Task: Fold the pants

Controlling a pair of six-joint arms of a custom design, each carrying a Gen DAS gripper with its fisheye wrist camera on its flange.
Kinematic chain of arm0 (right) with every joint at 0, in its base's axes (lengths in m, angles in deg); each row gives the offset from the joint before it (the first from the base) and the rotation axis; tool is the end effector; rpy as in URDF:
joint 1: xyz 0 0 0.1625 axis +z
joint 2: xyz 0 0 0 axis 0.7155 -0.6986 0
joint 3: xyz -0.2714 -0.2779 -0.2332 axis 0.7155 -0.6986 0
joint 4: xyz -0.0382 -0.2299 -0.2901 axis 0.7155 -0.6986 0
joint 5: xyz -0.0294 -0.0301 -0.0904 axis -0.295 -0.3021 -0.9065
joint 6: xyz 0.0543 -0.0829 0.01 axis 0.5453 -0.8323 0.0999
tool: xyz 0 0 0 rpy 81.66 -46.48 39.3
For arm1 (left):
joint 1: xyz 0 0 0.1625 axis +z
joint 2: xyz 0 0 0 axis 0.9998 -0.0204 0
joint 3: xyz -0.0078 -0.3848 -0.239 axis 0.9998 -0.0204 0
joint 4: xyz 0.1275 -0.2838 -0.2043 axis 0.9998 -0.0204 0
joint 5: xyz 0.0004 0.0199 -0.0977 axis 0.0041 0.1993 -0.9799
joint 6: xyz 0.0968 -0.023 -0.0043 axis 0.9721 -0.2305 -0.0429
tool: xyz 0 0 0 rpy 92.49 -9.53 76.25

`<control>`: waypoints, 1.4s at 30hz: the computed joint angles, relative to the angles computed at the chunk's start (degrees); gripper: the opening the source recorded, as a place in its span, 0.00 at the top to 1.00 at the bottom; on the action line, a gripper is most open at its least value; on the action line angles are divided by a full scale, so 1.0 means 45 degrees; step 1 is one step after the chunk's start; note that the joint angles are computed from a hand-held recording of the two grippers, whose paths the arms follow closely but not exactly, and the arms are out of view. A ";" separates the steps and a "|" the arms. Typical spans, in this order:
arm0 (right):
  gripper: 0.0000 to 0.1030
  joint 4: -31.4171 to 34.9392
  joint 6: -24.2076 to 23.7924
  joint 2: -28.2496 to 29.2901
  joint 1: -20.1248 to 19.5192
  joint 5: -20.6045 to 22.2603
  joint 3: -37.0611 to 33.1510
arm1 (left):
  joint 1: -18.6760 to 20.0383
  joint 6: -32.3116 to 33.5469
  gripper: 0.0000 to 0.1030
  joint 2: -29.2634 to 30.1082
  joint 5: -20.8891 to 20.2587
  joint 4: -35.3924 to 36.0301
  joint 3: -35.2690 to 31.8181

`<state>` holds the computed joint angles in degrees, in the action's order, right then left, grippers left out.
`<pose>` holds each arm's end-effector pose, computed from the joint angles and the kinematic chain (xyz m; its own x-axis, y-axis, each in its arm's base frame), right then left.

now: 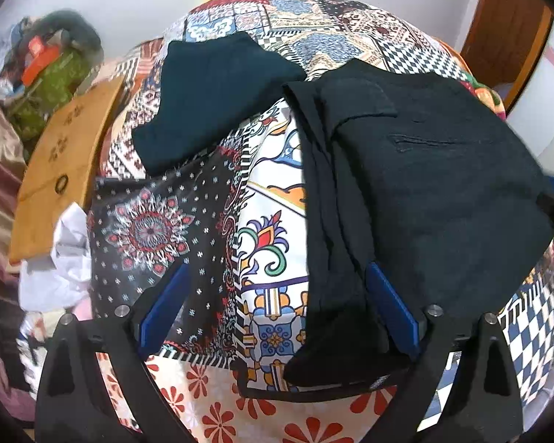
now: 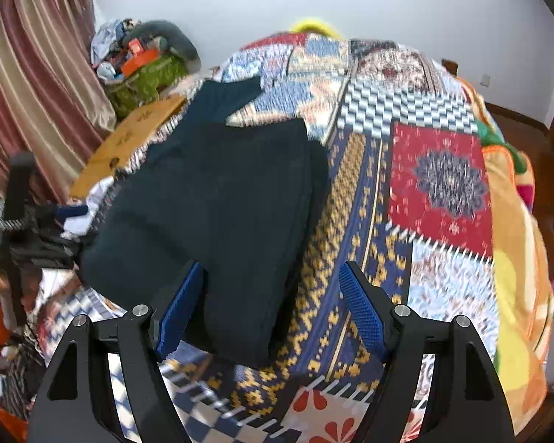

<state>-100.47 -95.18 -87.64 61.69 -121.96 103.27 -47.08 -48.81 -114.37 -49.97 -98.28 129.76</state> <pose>0.2409 -0.4284 0.1549 -0.7421 -0.5322 0.4075 -0.6388 0.7457 -0.1894 -0.1204 -0.3920 0.2508 -0.6838 -0.0907 -0.7240 0.2820 0.8823 -0.3769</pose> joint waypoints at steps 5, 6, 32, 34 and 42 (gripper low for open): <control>0.29 0.0743 0.0337 -0.0347 -0.0190 0.0349 -0.0129 | 0.0348 -0.0594 0.05 -0.0330 -0.0458 0.0938 -0.0634; 0.29 0.0620 0.0175 -0.0320 -0.0044 0.0135 -0.0196 | 0.0286 -0.0745 0.05 -0.0357 -0.0246 0.1238 -0.0767; 0.88 0.1634 -0.2254 0.2619 0.0045 0.0168 -0.4326 | 0.2500 0.6896 0.53 0.3833 -0.1209 -0.5585 -0.3796; 0.88 0.0728 -0.2830 0.2687 0.0194 0.0019 -0.4124 | 0.2446 0.6787 0.53 0.3913 -0.0922 -0.5778 -0.3789; 0.86 0.0996 -0.2876 0.3356 0.0194 -0.1067 -0.4655 | 0.2469 0.7294 0.47 0.4376 -0.0117 -0.6309 -0.3681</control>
<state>-95.98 -108.12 -72.54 62.56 -126.76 82.32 -35.97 -15.99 -94.68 -50.50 -126.67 113.20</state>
